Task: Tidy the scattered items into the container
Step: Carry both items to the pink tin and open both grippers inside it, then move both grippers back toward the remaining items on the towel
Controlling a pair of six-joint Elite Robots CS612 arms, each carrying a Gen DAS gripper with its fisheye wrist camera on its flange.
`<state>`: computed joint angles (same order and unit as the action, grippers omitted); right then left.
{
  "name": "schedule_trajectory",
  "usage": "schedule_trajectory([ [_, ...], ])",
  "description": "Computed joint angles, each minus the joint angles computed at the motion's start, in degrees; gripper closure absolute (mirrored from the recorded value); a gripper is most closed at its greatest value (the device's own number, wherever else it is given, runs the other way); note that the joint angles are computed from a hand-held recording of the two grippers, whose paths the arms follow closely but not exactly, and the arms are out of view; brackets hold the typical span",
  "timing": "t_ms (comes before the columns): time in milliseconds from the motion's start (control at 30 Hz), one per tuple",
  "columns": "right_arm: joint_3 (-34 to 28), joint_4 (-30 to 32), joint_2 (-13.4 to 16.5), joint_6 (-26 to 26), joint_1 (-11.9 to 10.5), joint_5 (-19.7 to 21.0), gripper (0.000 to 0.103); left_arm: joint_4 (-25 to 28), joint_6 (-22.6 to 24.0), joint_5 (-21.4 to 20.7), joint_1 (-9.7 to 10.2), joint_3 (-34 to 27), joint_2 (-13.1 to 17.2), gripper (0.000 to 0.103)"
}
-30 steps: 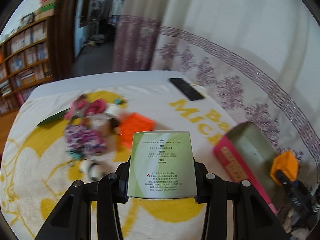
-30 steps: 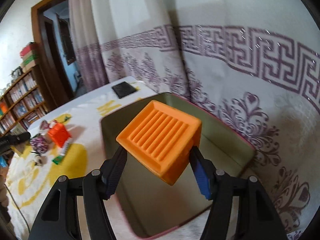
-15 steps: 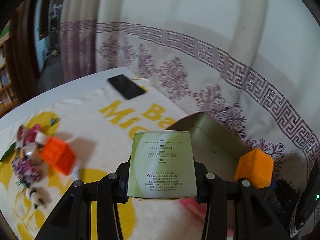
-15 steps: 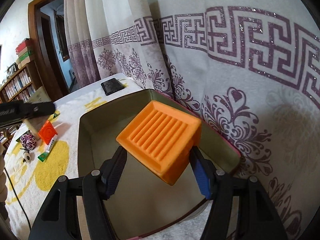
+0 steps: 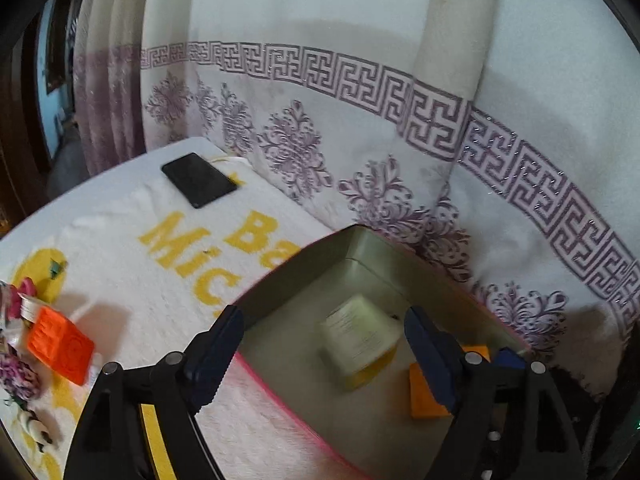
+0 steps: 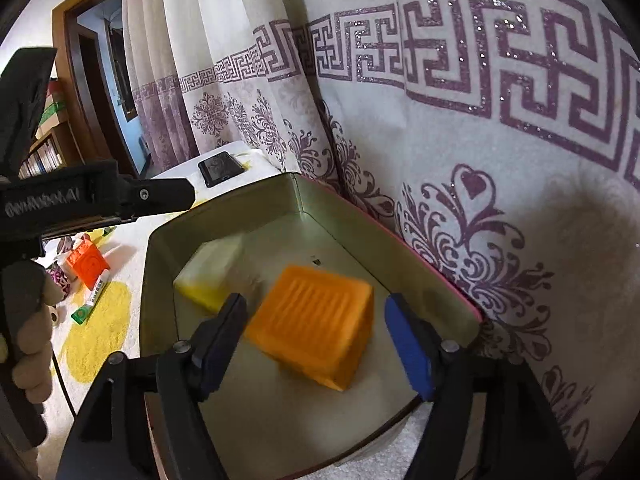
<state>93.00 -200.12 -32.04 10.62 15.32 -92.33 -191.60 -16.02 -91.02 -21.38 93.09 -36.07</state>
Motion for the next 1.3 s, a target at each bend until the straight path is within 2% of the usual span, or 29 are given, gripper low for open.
schedule_trajectory([
  [300, -0.7, 1.0, 0.0, -0.2, 0.8, 0.4, 0.025, 0.0, -2.6, 2.8, 1.01, 1.5, -0.7, 0.019],
  [467, -0.8, 0.7, -0.3, 0.1, 1.4, 0.3, 0.025, -0.8, -2.7, 2.9, 1.48, 2.9, -1.3, 0.019],
  [700, -1.4, 0.2, -0.4, -1.3, 2.9, 0.8, 0.024, -2.3, -5.1, 3.6, 2.85, 5.3, -2.1, 0.019],
  [1000, -2.7, 0.4, -0.4, -4.8, 5.5, 2.7, 0.024, -4.9, -8.3, 6.2, 5.94, 9.4, -3.4, 0.019],
  [1300, -5.4, 4.0, 0.4, -7.8, 7.8, 6.3, 0.024, -5.5, -12.3, 10.7, 9.59, 13.0, -4.0, 0.019],
])
